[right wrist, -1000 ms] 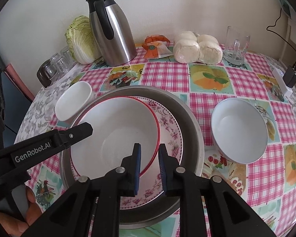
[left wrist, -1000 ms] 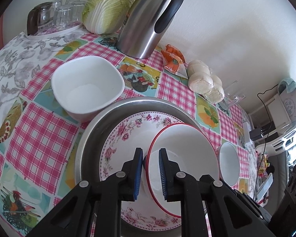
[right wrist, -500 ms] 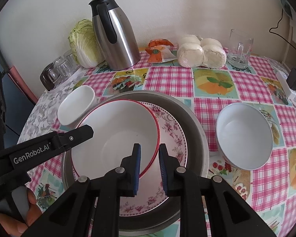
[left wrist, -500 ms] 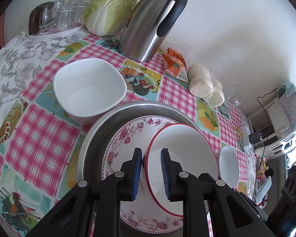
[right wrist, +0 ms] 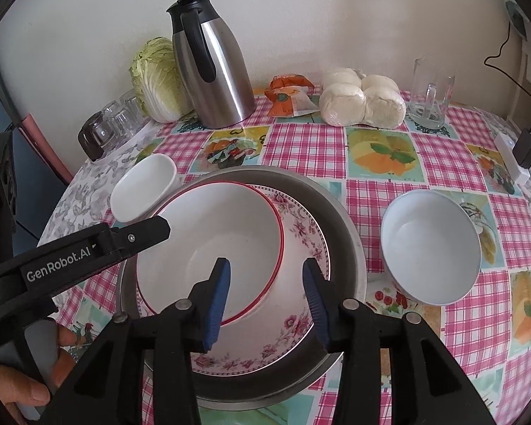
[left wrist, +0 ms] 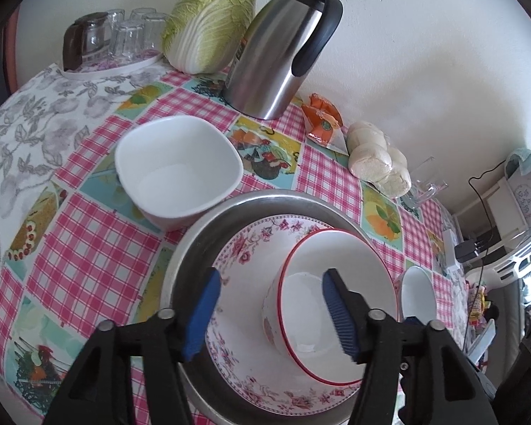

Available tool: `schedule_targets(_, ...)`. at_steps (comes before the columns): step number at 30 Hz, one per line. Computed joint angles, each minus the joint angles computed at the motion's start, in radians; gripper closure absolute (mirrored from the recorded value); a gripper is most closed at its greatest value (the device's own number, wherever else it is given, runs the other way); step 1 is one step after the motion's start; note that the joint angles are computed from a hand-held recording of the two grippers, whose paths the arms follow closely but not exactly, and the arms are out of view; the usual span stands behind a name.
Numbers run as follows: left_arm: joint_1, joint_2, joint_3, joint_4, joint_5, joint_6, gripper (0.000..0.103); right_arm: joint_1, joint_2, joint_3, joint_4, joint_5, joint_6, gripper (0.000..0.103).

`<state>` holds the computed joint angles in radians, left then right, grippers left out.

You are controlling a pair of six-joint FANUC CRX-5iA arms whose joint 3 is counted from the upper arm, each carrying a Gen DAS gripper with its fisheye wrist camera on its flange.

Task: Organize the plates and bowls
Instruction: 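Open both grippers to release the red-rimmed bowl, then raise both grippers and move them to the white square bowl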

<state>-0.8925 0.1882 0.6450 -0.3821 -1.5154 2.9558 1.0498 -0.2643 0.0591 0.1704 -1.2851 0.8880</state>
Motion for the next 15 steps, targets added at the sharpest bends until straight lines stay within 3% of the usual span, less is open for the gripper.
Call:
schedule_targets(3, -0.007, 0.014, 0.03, -0.019, -0.047, -0.01, 0.028, -0.005, -0.007, -0.003, 0.002, 0.002, 0.002, 0.04)
schedule_targets(8, -0.025, 0.046, 0.087, -0.058, -0.122, -0.036, 0.019, -0.013, -0.014, -0.005, 0.004, -0.001, 0.008, 0.035)
schedule_targets(10, -0.031, 0.057, 0.107, -0.073, -0.147, -0.042, 0.007, -0.018, -0.017, -0.006, 0.001, -0.003, 0.008, 0.035)
schedule_targets(13, -0.041, 0.064, 0.121, -0.091, -0.17, -0.041, 0.002, -0.025, -0.02, -0.01, 0.006, -0.006, 0.004, 0.031)
schedule_targets(15, -0.046, 0.068, 0.129, -0.102, -0.181, -0.043, 0.002, -0.029, -0.023, -0.014, 0.011, -0.007, -0.004, 0.02)
